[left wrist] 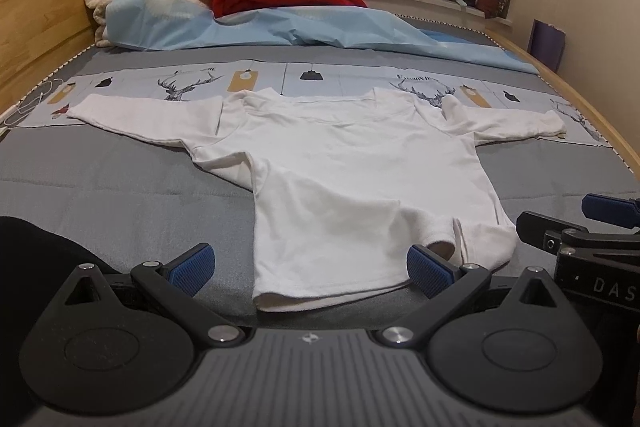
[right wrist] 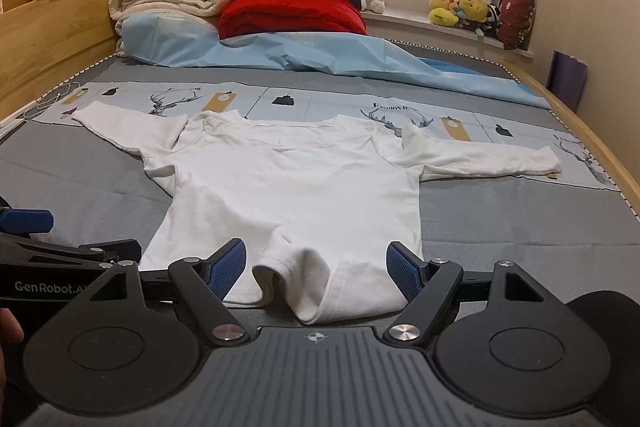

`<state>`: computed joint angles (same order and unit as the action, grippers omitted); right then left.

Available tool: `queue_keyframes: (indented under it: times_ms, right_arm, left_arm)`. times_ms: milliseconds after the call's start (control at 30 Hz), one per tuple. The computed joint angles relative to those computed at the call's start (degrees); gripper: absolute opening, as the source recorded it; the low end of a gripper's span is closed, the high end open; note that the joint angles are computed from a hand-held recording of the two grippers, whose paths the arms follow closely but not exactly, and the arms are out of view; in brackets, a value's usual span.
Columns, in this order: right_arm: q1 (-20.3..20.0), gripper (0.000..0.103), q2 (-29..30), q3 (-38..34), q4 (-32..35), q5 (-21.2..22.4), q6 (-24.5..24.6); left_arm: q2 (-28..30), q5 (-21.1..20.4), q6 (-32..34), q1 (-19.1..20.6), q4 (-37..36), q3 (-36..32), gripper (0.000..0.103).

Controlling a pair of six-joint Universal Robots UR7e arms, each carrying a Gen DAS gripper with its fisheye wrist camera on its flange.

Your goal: Fold small clothes

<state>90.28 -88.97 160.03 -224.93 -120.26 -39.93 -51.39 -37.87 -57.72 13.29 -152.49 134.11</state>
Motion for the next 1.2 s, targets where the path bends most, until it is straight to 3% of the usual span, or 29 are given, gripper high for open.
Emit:
queue_keyframes:
  times_ms: [1100,1200]
  right_arm:
    - [-0.3,0.078,0.2,0.0,-0.6,0.5,-1.0]
    - [-0.7,0.078,1.4,0.0,-5.0,1.1,-1.7]
  left_arm:
    - [0.1,0.0,-0.4,0.0,0.2,-0.1,0.102]
    - [0.0,-0.1,-0.5,0.1,0.1,-0.1,0.102]
